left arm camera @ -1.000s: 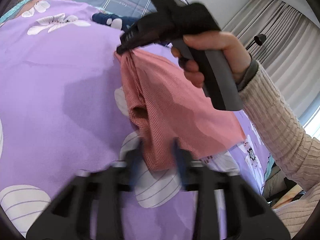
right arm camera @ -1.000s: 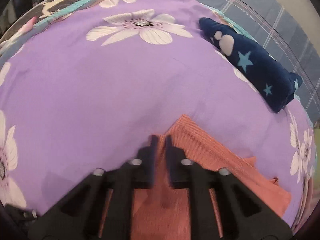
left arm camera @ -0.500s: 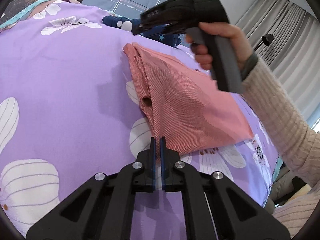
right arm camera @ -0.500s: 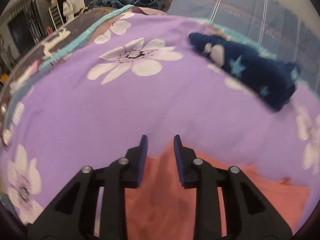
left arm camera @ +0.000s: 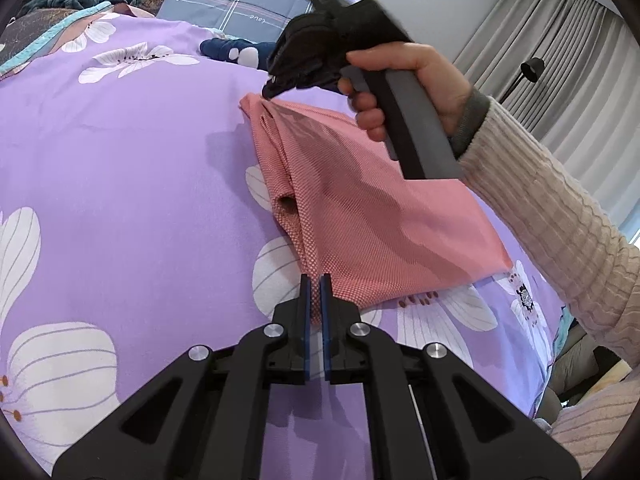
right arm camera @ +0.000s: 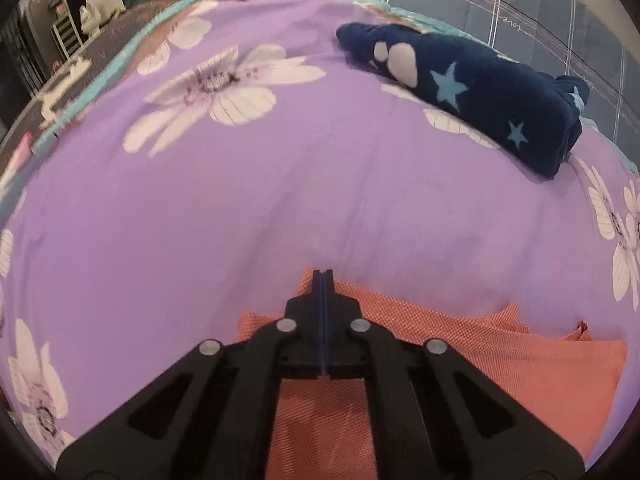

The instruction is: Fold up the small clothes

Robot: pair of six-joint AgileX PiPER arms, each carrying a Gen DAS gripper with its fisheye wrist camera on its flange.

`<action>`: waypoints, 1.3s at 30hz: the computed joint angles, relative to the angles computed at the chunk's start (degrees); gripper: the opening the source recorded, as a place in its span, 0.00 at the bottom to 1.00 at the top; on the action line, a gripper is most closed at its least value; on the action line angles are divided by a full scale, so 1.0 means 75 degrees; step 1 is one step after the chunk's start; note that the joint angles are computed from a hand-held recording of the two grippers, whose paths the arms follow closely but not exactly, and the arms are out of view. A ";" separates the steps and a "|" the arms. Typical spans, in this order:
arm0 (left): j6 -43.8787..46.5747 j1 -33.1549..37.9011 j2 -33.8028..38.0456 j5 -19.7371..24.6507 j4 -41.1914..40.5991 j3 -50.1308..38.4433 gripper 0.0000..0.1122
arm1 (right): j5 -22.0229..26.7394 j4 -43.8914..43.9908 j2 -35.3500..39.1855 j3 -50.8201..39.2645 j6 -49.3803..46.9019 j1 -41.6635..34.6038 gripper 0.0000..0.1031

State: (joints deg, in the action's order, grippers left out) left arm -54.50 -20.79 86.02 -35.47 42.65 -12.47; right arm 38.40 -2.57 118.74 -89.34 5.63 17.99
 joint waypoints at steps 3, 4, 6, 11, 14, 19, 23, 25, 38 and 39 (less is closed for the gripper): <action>-0.0243 0.0321 0.0195 -0.0289 0.0451 -0.0026 0.03 | 0.0037 -0.0122 -0.0256 0.0151 -0.0044 0.0044 0.11; -0.0267 0.0335 0.0215 -0.0300 0.0482 -0.0041 0.03 | 0.0156 0.0096 -0.0248 0.0083 -0.0213 -0.0006 0.17; -0.0298 0.0327 0.0209 -0.0268 0.0513 -0.0055 0.03 | 0.0419 0.0370 -0.0171 -0.0094 -0.0361 -0.0061 0.25; -0.0344 0.0325 0.0208 -0.0208 0.0575 -0.0091 0.03 | 0.0819 -0.0445 0.0271 -0.0488 0.0311 0.0307 0.20; -0.0330 0.0322 0.0196 -0.0219 0.0567 -0.0075 0.03 | 0.0802 -0.1203 0.0381 -0.0532 0.0897 0.0514 0.03; 0.0354 0.0072 -0.0285 -0.0254 -0.0166 0.0241 0.02 | -0.0306 -0.0247 -0.0556 0.0292 0.0313 0.0216 0.02; 0.0944 -0.0616 -0.0663 0.0420 -0.1111 0.0298 0.01 | -0.0444 0.0367 -0.0652 0.0333 -0.0452 0.0121 0.02; 0.1022 -0.0824 -0.0602 0.0651 -0.1301 0.0273 0.01 | -0.0147 0.1566 -0.0130 -0.0037 -0.1694 -0.0085 0.02; 0.0066 -0.0278 -0.0518 0.0517 0.0096 0.0113 0.43 | 0.0294 -0.1489 -0.0766 0.0680 0.0059 0.1010 0.57; -0.0275 -0.0137 -0.0308 0.0433 0.0546 -0.0048 0.43 | 0.0528 -0.1888 -0.0614 0.0608 0.0363 0.1206 0.55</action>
State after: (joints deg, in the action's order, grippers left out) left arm -56.56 -21.82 83.72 -32.23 46.75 -12.83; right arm 42.37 -16.73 114.13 -84.79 8.35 27.04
